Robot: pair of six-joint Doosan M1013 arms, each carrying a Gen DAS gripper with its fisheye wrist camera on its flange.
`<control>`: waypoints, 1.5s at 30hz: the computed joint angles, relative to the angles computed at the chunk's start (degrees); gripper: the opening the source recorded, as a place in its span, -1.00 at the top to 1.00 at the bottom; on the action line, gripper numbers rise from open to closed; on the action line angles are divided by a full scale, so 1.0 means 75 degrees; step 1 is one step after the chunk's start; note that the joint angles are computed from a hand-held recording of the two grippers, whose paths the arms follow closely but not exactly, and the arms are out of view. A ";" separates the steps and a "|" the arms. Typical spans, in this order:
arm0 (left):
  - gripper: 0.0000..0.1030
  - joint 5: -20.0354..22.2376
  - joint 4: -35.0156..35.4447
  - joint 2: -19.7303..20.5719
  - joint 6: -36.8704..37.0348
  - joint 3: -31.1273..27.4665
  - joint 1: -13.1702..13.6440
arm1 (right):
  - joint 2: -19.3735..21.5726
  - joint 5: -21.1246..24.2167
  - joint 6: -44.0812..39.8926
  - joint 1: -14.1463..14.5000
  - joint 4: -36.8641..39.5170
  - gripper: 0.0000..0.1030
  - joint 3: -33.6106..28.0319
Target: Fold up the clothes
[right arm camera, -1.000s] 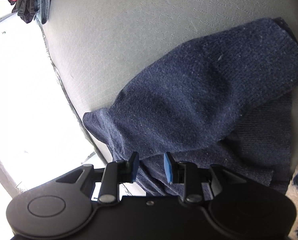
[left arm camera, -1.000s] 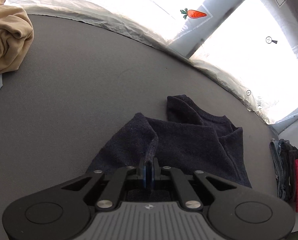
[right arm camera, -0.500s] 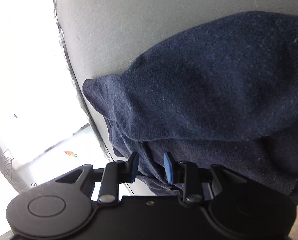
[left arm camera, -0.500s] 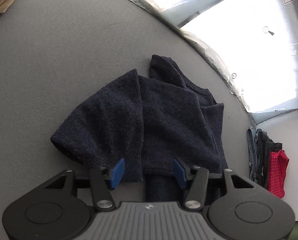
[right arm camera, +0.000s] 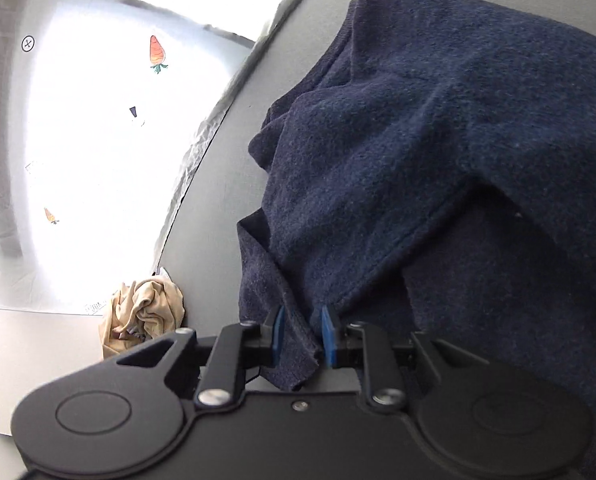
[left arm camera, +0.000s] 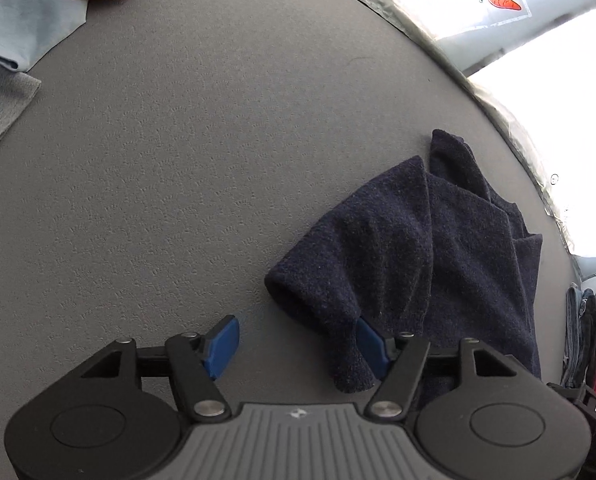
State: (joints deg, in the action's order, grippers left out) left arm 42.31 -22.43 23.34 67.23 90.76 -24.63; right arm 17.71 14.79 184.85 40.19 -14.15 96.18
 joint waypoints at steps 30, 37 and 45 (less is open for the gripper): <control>-0.71 0.0180 0.0208 0.0141 -0.0348 -0.0237 -0.0125 | 0.1597 0.0916 -0.7509 -0.0985 0.6724 0.91 -0.1490; -0.71 0.0400 0.0422 0.0186 -0.0461 -0.0369 -0.0158 | 0.1459 0.0694 -0.7051 -0.0924 0.6347 0.92 -0.1330; -0.69 0.0399 0.1209 -0.0070 -0.1058 -0.0340 -0.0355 | 0.1055 -0.0109 -0.7803 -0.0916 0.7263 0.93 -0.0760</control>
State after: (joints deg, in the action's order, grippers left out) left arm 45.30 -13.36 22.81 59.29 88.21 -27.30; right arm 25.62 13.96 126.33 33.32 40.32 90.48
